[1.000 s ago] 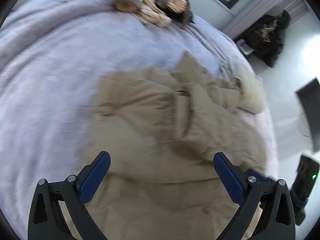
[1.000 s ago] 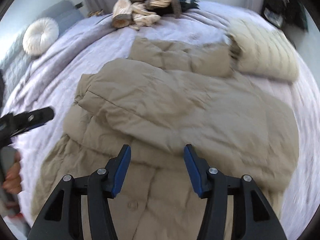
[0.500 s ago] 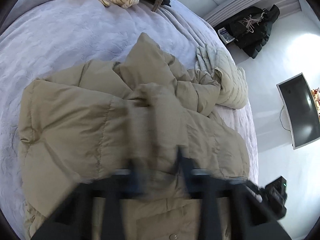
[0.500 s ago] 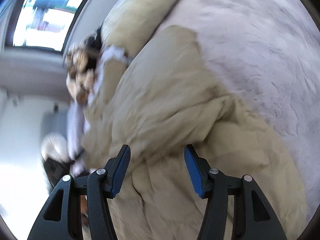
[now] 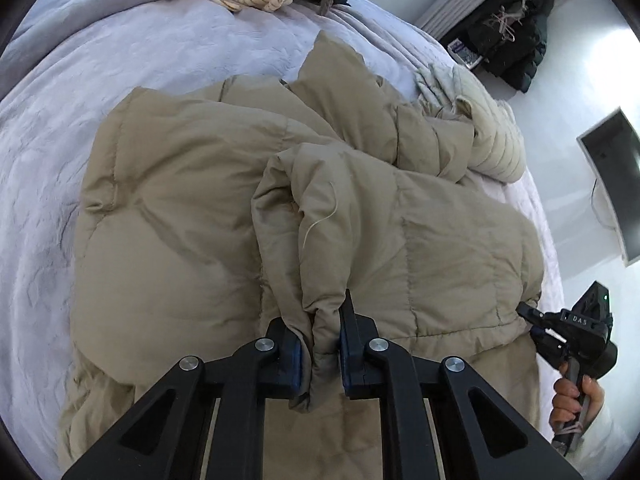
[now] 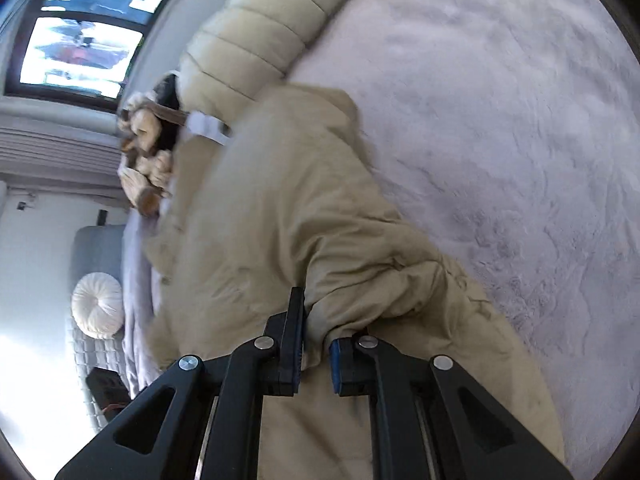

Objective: Fold large clothes

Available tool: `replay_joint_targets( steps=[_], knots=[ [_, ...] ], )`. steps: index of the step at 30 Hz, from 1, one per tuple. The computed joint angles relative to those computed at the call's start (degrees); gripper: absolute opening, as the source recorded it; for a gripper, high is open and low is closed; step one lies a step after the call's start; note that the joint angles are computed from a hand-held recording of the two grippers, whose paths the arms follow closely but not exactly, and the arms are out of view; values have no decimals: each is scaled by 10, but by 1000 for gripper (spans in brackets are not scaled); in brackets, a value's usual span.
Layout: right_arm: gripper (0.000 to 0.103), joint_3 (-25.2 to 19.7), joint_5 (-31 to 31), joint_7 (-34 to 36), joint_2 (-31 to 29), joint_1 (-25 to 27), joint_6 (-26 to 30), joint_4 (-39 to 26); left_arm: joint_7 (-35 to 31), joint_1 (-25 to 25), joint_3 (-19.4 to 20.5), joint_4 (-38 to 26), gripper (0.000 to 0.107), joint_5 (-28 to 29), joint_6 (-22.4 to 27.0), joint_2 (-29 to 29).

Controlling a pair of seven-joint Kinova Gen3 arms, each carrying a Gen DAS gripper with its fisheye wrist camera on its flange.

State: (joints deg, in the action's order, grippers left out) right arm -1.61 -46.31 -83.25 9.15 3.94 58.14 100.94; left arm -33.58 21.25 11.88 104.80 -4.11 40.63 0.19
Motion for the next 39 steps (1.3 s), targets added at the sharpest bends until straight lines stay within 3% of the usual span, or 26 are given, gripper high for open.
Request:
replay_joint_targets(
  steps=[7, 10, 13, 15, 16, 17, 20, 22, 25, 28, 30, 31, 32, 35, 39],
  knots=[
    [12, -4, 15, -13, 4, -11, -12, -8, 1, 3, 2, -34, 19, -21, 70, -8],
    [12, -4, 24, -17, 0, -12, -2, -14, 30, 10, 13, -56, 19, -69, 128, -14],
    [19, 6, 47, -23, -5, -21, 30, -33, 44, 6, 14, -64, 19, -87, 164, -31],
    [46, 18, 52, -15, -6, -25, 73, -54, 48, 2, 19, -68, 19, -97, 174, -39],
    [68, 28, 48, 2, -11, -29, 92, -64, 46, 1, 21, -72, 19, -101, 179, -42],
    [74, 30, 35, 25, -19, -23, 102, -64, 46, 0, 25, -78, 19, -108, 182, -43],
    [74, 4, -31, 91, -42, 45, 130, -68, 50, 5, 35, -104, 19, -118, 188, -28],
    [74, 11, -48, 100, -49, 62, 116, -70, 50, 18, 42, -127, 19, -130, 191, -9],
    [74, 53, -12, 50, -32, 28, 71, -89, 57, 51, 46, -170, 19, -175, 218, 37],
    [74, 32, 3, 8, 21, 45, 62, -106, 74, 80, 30, -187, 19, -193, 233, 73],
    [60, -2, -6, 8, 51, 67, 67, -110, 91, 93, 12, -183, 19, -197, 234, 86],
    [36, -13, 0, 13, 60, 62, 67, -116, 100, 98, 4, -180, 19, -199, 233, 90],
    [28, -14, 16, 22, 59, 47, 58, -117, 106, 101, -2, -179, 19, -202, 233, 95],
    [27, 14, 85, 16, 52, -21, 19, -120, 104, 104, -17, -173, 19, -204, 222, 113],
    [27, -11, 116, -9, 67, -7, -10, -111, 113, 105, -30, -147, 19, -198, 184, 118]
  ],
)
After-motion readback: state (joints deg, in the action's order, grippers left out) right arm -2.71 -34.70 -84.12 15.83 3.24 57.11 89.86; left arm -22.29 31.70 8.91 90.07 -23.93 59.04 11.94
